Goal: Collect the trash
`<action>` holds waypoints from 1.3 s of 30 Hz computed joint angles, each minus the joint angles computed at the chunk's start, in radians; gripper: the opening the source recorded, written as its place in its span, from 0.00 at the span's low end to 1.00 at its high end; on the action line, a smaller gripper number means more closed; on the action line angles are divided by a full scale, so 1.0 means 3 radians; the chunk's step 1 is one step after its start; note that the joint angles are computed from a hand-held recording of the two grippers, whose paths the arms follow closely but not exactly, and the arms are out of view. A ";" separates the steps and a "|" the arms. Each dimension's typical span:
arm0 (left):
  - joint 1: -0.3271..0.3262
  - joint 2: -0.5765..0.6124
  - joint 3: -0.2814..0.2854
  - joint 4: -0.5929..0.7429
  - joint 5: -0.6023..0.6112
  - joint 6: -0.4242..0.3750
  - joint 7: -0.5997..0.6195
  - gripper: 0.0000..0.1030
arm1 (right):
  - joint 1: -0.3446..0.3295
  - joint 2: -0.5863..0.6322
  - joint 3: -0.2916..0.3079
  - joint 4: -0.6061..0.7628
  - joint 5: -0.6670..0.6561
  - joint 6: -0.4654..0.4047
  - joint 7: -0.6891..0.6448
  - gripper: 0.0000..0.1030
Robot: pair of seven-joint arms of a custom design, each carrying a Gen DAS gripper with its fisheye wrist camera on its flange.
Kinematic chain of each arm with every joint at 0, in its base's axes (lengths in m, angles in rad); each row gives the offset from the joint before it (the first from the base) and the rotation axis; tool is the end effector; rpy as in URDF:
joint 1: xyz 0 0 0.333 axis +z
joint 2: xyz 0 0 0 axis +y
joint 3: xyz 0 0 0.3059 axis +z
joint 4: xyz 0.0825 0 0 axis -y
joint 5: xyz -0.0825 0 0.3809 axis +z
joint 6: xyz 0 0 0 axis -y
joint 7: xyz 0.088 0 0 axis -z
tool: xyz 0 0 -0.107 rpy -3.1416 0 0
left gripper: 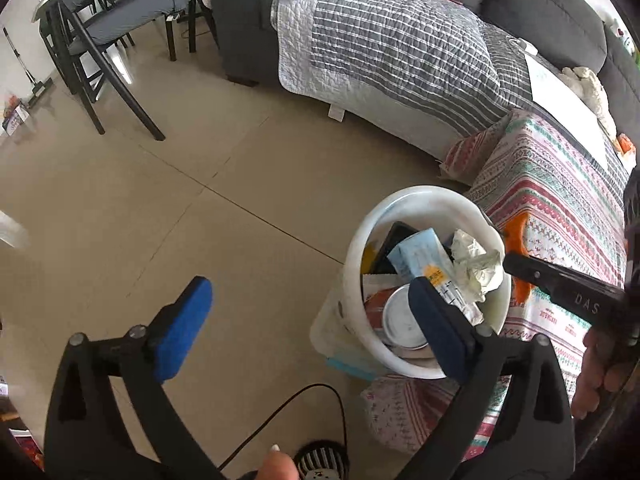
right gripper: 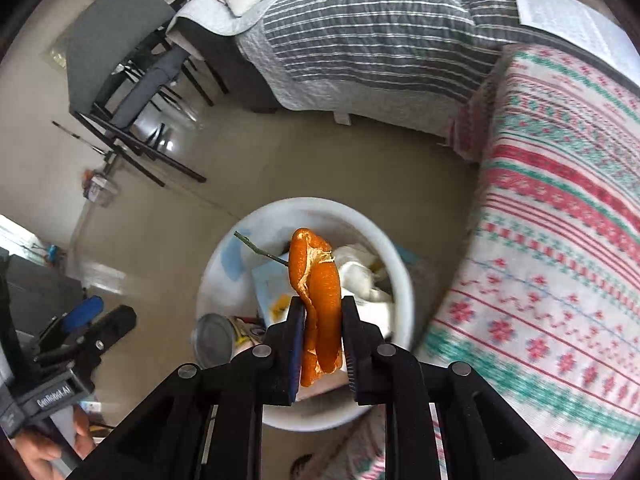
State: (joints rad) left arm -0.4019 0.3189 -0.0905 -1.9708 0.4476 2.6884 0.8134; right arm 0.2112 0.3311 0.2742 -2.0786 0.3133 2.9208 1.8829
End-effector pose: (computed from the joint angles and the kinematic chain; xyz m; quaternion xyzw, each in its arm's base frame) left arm 0.5552 -0.3101 0.3432 -0.6568 0.7180 -0.1739 0.1515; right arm 0.5610 0.2654 0.3204 -0.6262 0.7300 0.0101 0.2737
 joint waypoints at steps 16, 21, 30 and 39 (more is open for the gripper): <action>-0.0122 -0.0407 -0.0081 -0.0372 0.0392 0.0191 -0.0347 0.99 | 0.0365 -0.1402 -0.0577 -0.1119 -0.1809 -0.0133 0.1701 0.72; -0.0129 -0.0684 -0.0272 -0.0661 0.0595 0.0307 -0.0499 0.99 | 0.0200 -0.2229 -0.0344 -0.1674 -0.2450 -0.0480 0.2345 0.84; -0.0093 -0.1188 -0.0733 -0.1207 0.1183 0.0488 -0.1002 0.99 | 0.0525 -0.3694 0.0088 -0.2549 -0.2485 -0.1551 0.3125 0.88; -0.0073 -0.1236 -0.0982 -0.1329 0.1482 0.0404 -0.1482 0.99 | 0.1017 -0.4185 0.0456 -0.2895 -0.2617 -0.2338 0.3991 0.91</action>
